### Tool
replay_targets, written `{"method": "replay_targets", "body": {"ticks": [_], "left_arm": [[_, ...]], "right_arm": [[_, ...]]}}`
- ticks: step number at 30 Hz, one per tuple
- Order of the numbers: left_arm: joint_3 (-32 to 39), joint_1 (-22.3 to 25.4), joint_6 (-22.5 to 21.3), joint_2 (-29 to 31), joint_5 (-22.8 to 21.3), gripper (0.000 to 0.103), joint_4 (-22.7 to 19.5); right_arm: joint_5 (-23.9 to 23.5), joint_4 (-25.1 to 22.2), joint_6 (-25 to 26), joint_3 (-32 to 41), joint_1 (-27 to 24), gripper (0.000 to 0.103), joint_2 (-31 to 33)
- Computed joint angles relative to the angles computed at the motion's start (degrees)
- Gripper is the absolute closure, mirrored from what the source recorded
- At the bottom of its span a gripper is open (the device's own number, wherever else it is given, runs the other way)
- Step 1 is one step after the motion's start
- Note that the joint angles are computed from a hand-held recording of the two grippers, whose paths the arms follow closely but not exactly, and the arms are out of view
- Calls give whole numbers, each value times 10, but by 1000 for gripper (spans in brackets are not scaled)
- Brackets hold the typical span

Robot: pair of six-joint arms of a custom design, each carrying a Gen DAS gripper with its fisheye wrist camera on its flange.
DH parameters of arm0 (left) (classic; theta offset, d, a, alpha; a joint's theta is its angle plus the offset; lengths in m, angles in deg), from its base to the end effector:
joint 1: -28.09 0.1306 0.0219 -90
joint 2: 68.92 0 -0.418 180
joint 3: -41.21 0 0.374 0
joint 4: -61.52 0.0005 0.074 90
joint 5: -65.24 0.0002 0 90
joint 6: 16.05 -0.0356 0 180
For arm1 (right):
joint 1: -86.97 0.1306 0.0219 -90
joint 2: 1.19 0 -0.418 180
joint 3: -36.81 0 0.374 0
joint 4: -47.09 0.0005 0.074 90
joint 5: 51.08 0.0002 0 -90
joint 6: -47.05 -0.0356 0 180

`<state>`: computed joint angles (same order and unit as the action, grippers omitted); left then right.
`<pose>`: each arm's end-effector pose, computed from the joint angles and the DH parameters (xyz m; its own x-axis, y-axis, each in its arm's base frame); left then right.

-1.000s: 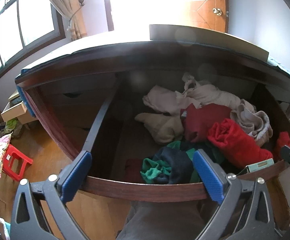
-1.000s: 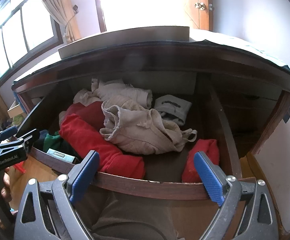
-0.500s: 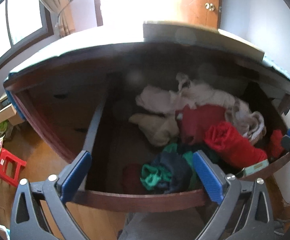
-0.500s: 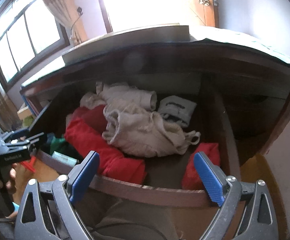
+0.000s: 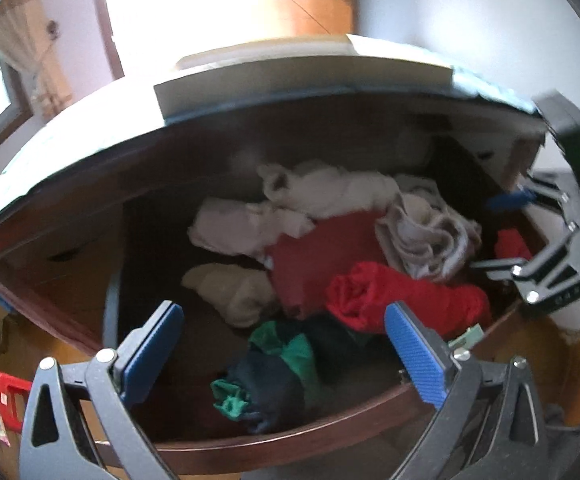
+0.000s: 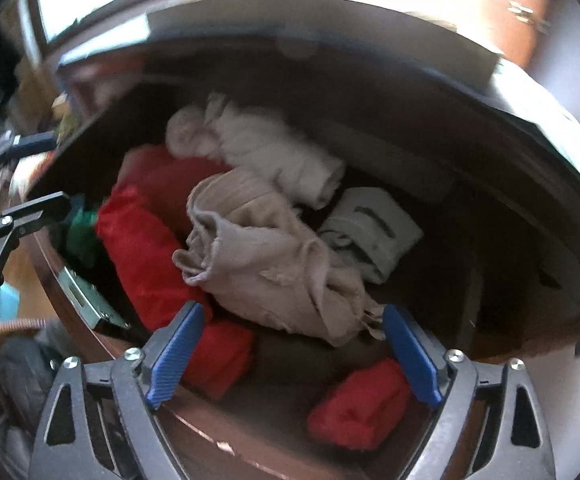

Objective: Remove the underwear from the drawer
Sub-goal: 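Reach into the drawer and grasp the beige underwear with the right gripper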

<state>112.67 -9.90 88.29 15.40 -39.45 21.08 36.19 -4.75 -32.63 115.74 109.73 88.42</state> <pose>0.3282 -0.2455 0.3762 -0.7301 0.2662 -0.6294 0.3046 0.9512 0.0490 0.4025 0.1701 0.3820 -0.7320 -0.5012 -0.4615 -0.5467 0.8363 -0.0411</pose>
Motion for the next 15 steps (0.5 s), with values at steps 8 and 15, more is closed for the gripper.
{"method": "replay_targets", "body": {"ticks": [8,15], "left_arm": [[21,9,4,26,38,0,-24],[47,8,-4,54,70,0,-42]], "right_arm": [[-9,-77,54,81,8,13,96],[-34,-112,57,115,11,45,133]]}}
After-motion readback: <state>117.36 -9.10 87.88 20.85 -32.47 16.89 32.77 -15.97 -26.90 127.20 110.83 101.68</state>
